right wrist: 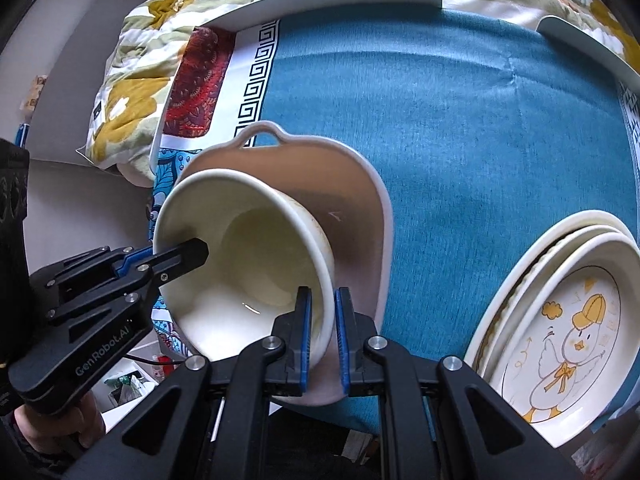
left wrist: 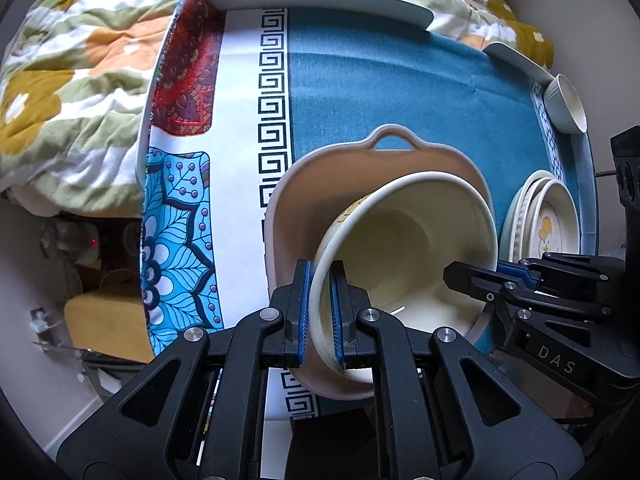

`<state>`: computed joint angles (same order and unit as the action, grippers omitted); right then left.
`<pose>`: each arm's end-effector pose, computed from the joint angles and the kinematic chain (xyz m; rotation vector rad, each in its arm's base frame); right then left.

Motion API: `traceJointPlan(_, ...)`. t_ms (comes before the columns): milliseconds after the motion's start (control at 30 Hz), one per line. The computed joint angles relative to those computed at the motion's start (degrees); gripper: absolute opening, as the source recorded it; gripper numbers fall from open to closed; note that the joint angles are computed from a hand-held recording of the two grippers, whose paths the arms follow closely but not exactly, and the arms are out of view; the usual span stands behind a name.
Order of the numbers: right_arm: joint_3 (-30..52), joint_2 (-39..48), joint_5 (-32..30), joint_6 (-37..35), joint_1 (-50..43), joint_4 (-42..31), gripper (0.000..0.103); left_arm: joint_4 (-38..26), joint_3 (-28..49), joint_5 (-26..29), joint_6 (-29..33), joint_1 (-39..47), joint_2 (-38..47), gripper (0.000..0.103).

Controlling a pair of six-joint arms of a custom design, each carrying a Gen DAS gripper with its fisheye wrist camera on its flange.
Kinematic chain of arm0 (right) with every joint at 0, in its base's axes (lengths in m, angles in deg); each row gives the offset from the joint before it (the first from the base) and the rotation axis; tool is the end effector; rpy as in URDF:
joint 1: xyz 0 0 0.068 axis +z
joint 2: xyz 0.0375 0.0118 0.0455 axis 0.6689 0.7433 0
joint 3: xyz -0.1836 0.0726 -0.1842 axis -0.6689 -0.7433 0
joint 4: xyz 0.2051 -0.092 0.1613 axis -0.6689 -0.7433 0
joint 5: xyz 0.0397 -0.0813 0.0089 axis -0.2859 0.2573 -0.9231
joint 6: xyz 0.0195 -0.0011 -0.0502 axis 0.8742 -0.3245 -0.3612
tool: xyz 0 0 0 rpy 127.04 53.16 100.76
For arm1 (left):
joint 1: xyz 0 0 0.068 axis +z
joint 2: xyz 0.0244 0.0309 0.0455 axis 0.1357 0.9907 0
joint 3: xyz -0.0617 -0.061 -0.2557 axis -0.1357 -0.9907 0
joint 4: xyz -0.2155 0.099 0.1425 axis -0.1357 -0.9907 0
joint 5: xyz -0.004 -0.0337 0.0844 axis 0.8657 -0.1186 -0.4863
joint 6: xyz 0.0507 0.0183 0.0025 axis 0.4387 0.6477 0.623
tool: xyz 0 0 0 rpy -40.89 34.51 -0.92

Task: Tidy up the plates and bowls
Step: 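Carry the cream bowl with the left tool and lower it into the mauve dish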

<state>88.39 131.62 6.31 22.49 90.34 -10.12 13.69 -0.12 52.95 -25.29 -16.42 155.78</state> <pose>0.1917 0.2282 0.2398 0.1303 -3.0858 -0.5325 0.2214 -0.1053 0.2229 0.1996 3.0318 -0.2912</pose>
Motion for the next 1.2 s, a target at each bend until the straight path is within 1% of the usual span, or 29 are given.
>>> traceJointPlan(467, 1.0, 2.9, -0.4, 0.0, -0.1, 0.2, 0.011, 0.9, 0.6, -0.8, 0.5, -0.4, 1.5, 0.008)
traceJointPlan(567, 1.4, 3.0, -0.2, -0.4, -0.3, -0.3, 0.011, 0.7, 1.2, -1.6, 0.2, -0.9, 1.7, 0.012)
traceJointPlan(633, 1.9, 3.1, 0.0, -0.5, -0.3, -0.9, 0.011, 0.3, 1.7, -2.2, 0.3, -1.0, 1.4, 0.019)
traceJointPlan(700, 2.1, 2.7, 0.0, -0.5, -0.4, -0.9, 0.011, 0.2, 2.1, -2.1, 0.4, -0.8, 1.0, 0.021)
traceJointPlan(967, 3.0, 2.9, 0.6, -0.4, 0.1, -1.5, 0.011, -0.5, 2.5, -2.8, 0.4, -1.2, 0.0, 0.022)
traceJointPlan(1200, 3.1, -0.1, 2.7, 0.2, 1.3, -3.0, 0.011, -2.7, 3.3, -2.1, -0.5, -1.4, -3.6, 0.022)
